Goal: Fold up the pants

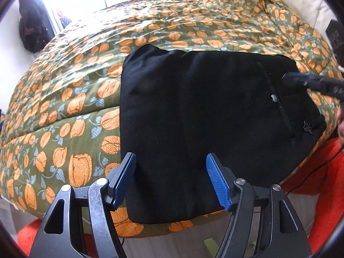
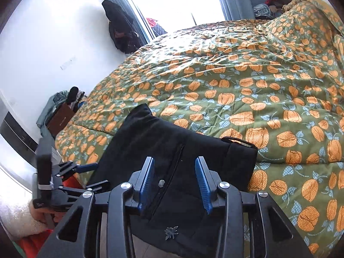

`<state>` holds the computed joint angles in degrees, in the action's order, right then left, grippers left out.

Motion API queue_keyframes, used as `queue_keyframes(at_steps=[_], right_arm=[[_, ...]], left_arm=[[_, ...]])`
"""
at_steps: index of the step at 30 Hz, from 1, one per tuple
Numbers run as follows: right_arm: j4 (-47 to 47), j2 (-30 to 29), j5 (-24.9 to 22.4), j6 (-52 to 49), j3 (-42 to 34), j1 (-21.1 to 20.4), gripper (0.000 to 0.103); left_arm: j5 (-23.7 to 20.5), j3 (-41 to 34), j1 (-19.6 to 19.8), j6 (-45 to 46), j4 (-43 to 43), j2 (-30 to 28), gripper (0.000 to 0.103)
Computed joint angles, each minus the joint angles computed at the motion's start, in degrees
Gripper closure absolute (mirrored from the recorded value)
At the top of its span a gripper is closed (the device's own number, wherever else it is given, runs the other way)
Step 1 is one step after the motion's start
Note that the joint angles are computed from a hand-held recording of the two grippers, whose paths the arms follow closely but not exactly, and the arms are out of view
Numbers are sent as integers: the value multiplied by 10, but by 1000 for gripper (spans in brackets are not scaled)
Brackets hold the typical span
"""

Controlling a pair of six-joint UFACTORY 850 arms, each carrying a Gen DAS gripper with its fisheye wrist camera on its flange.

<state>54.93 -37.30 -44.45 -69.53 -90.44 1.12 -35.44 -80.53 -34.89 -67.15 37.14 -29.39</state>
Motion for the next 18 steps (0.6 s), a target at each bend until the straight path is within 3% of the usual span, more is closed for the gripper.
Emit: queue_keyframes(at_steps=[2, 5, 8, 12, 13, 16, 18], right_arm=[[-48, -21, 28, 38, 2, 10, 62], [-10, -4, 45, 1, 33, -1, 62], [-36, 11, 38, 27, 33, -3, 62], [-6, 56, 7, -15, 73, -17, 62], [0, 67, -9, -21, 86, -21, 61], [-43, 72, -39, 24, 109, -23, 34], [-63, 71, -43, 24, 118, -24, 34]], left_arm=[[-4, -4, -1, 3, 0, -2, 33], [-10, -6, -1, 4, -4, -4, 33], [-10, -6, -1, 3, -4, -5, 33], [-9, -7, 0, 4, -6, -5, 33], [-9, -7, 0, 2, -5, -5, 32], [3, -3, 3, 16, -20, -4, 25], [15, 5, 7, 36, -44, 3, 21]])
